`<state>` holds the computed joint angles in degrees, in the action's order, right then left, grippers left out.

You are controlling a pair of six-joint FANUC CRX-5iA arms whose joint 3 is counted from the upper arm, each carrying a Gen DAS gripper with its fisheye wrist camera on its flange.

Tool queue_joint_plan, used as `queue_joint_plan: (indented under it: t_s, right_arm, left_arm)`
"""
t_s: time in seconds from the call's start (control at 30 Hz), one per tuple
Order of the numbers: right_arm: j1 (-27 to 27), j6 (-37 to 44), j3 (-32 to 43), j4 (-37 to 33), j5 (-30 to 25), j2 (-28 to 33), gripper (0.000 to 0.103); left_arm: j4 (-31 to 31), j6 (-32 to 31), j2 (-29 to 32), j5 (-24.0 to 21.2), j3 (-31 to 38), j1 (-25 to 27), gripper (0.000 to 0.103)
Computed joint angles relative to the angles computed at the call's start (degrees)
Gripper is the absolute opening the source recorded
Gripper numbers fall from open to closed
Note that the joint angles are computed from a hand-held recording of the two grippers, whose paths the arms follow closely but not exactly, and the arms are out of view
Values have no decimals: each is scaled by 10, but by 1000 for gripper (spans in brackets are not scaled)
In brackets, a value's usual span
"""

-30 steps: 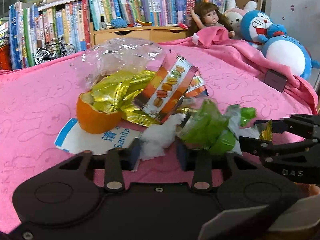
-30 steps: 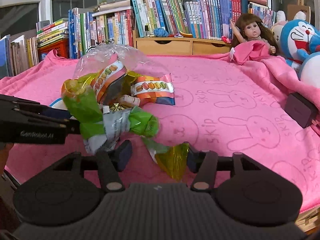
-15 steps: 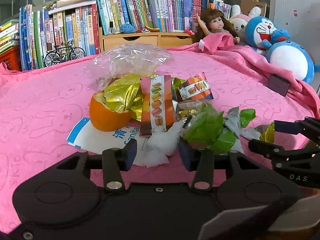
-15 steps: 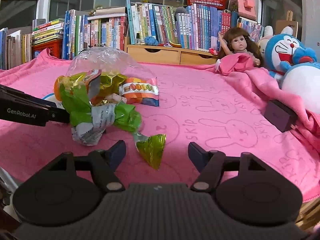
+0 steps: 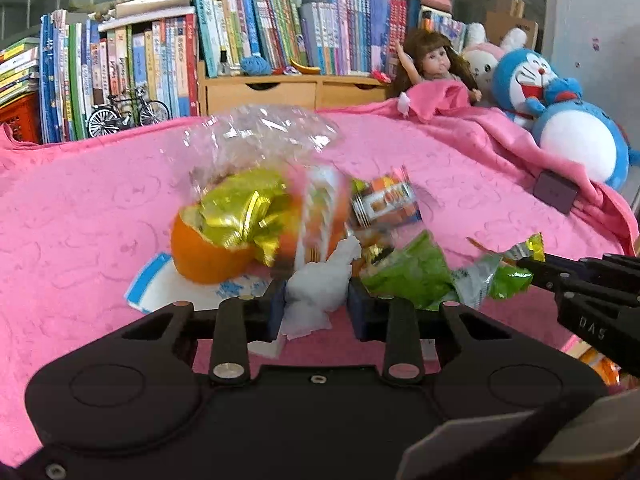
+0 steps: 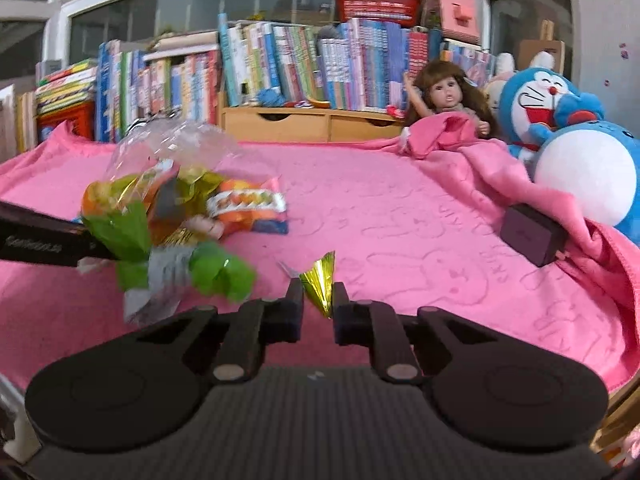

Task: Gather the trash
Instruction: 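Lift the tissue and gold foil and carry both tools down over the bin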

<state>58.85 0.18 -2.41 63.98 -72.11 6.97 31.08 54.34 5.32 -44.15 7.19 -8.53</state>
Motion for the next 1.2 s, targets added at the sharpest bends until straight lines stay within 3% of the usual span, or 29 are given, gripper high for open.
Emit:
queue_joint_plan:
  t_s: [0.2, 0.5, 0.97, 1.2]
  right_arm:
    - [-16, -20, 9, 16, 2, -2, 18]
    - [8, -38, -5, 24, 11, -18, 18]
    - [92, -70, -34, -9, 0, -43, 18]
    - [130, -82, -34, -46, 0, -47, 19]
  left_arm:
    - [2, 28, 16, -4, 40, 5, 31]
    - [20, -2, -21, -9, 13, 12, 31]
    - [103, -57, -135, -53, -127, 48, 31]
    - [93, -37, -181, -99, -176, 75, 31]
